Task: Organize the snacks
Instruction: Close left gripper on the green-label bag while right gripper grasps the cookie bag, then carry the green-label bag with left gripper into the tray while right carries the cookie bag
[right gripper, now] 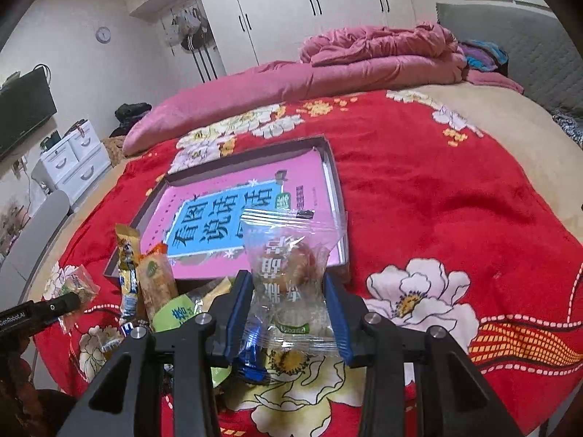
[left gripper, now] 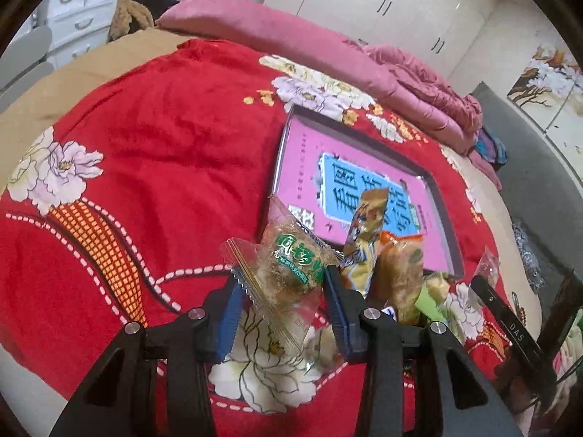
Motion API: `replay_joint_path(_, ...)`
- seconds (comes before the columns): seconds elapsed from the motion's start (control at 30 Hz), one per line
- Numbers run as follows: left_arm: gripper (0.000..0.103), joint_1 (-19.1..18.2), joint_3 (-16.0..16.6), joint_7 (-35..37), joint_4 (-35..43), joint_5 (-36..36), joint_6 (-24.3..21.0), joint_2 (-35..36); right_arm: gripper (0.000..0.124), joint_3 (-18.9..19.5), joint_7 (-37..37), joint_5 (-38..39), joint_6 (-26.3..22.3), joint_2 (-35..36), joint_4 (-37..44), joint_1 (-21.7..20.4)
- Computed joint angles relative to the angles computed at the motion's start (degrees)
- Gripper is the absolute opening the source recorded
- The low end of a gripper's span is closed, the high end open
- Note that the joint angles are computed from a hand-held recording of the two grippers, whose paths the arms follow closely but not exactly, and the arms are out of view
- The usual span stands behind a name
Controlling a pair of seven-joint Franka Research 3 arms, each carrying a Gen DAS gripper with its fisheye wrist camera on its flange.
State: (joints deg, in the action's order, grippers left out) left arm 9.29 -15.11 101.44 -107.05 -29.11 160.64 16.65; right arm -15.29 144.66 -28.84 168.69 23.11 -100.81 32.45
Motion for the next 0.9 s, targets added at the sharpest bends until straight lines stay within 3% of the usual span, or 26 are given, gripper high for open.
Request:
replay_joint_path(0.23, 0.044, 0.06, -0.98, 0.81, 1.53, -0.91, 2.97, 1.3, 0.041, -2.4, 2.39, -2.53, 1.13, 0.75, 1.14, 1.75)
replay_joint_path(0.57, 0.044, -1.51, 0.06, -7.03, 5.74, 9.82, 6.73, 5.73, 0.041, -1.97, -0.23, 0.45, 1.19, 3.51, 4.58, 1.09)
replay_joint_path(0.9, 0.044, -0.47, -1.52, -12.9, 14.33, 16.88, 5.39, 12.81, 0.041, -2.67, -3.94, 4.42, 1.14, 6.57, 7.95, 1.13)
